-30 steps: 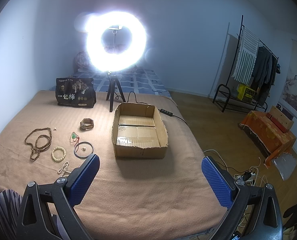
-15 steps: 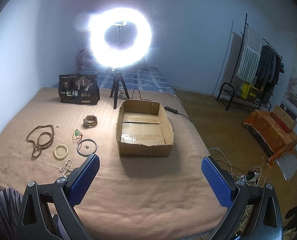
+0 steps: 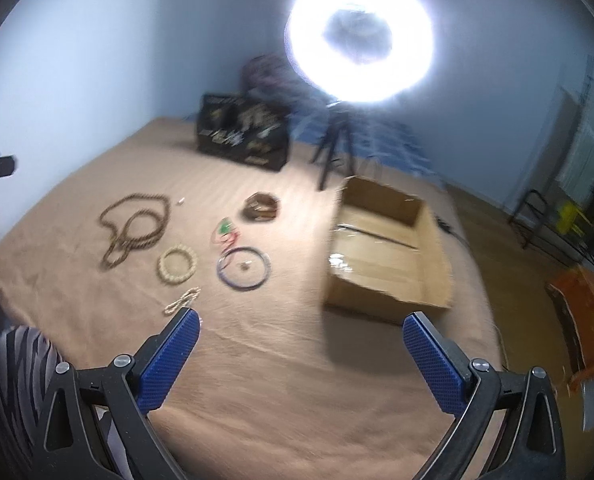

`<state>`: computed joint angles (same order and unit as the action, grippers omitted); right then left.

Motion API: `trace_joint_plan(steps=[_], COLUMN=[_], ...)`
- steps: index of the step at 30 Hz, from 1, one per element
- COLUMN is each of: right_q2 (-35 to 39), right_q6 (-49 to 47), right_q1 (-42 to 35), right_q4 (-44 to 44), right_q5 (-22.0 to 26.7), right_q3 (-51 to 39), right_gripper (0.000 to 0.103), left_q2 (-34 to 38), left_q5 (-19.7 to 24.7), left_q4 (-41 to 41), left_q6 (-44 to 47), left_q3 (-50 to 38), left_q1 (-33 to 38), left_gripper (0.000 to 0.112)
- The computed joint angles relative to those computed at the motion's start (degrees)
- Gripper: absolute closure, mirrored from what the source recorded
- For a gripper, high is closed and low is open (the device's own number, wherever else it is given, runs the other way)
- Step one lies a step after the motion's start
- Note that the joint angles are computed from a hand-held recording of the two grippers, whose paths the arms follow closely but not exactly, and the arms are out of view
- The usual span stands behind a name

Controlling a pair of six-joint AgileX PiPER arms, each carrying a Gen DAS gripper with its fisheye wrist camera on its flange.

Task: Organize jewelry
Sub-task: 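Move left tool to brown bead necklace while right tool approaches white pearl necklace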

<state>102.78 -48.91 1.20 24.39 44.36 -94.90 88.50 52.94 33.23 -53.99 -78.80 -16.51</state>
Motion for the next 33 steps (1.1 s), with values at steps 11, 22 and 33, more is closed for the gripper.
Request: trace_joint_plan(steps=[11, 22, 33], right_q2=[11.87, 20.55, 24.17], right_q6=[0.76, 0.25, 2.12], right_q1=[5.82, 8.8, 12.03], right_q4=[-4.47, -5.33, -6.08], right_q5=[7.5, 13.9, 14.56], right_q3=[-9.4, -16.89, -18.68], right_gripper=[0.002, 0.005, 0.007], left_q2=[17.42, 32.35, 40.57], left_q5=[-2.95, -0.26, 2.45], left_q4=[-7.07, -4.02, 3.31], left_q6=[16.53, 19.8, 16.16], left_q3=[-9.07, -20.65, -27.33], left_q1=[2.35, 1.77, 2.3], left_gripper=[0.01, 0.012, 0.013])
